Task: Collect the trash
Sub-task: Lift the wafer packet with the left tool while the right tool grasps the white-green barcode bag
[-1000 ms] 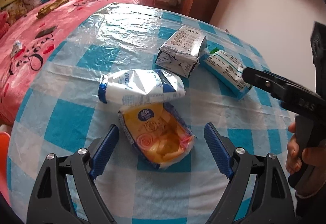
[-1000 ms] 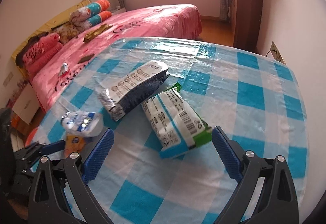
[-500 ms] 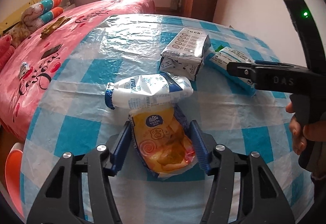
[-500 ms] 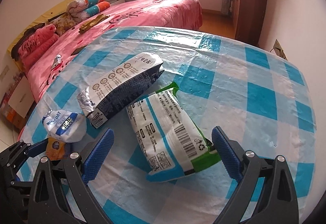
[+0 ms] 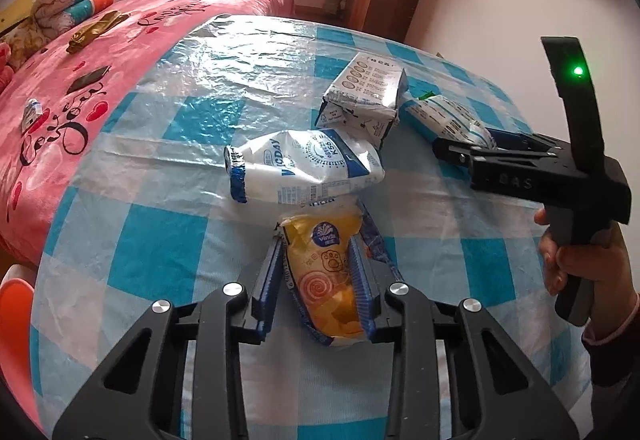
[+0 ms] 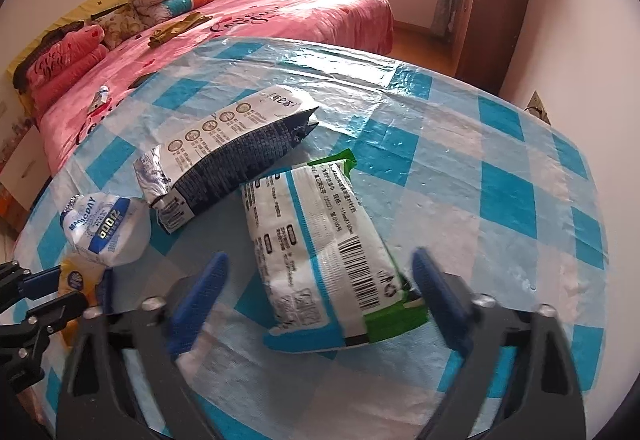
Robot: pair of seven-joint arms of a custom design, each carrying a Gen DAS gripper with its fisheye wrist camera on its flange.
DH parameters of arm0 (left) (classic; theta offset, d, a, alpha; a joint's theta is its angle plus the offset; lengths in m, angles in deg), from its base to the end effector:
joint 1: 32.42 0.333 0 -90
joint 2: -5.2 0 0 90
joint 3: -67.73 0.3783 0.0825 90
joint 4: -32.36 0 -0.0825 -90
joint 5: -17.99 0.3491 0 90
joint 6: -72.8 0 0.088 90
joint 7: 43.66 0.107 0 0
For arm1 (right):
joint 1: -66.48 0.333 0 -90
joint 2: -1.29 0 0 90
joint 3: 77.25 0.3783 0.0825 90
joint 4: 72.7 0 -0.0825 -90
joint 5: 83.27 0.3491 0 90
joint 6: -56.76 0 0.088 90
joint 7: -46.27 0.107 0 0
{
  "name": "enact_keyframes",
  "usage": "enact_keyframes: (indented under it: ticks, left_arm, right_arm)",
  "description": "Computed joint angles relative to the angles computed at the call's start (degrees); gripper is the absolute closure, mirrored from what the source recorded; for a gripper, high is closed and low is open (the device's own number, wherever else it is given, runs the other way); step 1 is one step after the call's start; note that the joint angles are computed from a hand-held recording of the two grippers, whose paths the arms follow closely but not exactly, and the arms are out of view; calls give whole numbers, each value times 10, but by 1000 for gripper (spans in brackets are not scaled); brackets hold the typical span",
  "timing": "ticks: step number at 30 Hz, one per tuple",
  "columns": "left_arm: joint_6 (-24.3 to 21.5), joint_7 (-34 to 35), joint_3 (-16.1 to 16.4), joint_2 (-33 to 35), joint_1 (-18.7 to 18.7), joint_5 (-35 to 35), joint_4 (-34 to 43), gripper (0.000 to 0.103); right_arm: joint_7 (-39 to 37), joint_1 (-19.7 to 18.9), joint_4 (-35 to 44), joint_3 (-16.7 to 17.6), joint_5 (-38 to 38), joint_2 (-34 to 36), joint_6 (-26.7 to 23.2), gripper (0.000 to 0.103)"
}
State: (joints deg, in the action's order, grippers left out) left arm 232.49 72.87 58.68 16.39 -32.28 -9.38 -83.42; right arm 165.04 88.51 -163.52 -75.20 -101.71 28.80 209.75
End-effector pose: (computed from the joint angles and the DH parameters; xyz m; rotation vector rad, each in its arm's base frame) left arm 0.6081 -0.0673 0.4983 -1.7437 2.1427 -0.8320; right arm 0.6620 0.3000 0.4984 -1.9650 1.6890 -0.5273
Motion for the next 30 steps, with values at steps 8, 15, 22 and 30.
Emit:
enact_keyframes:
  ticks: [8, 15, 22, 30]
  left_arm:
    - [-24, 52, -7, -9, 18, -57, -4, 70]
    - [-43, 92, -2, -22, 24, -94, -15, 69]
    - [-35, 104, 3, -37, 13, -95, -36, 22]
    - [22, 34, 12, -34, -22, 11, -52, 22]
  right_arm:
    - [31, 11, -22, -13, -18, -15, 10, 46]
    - [78, 22, -60, -19, -50, -37, 29, 49]
    - [122, 28, -111, -14, -69, -70, 52, 50]
    - [165, 30, -170, -5, -80, -111, 94, 52]
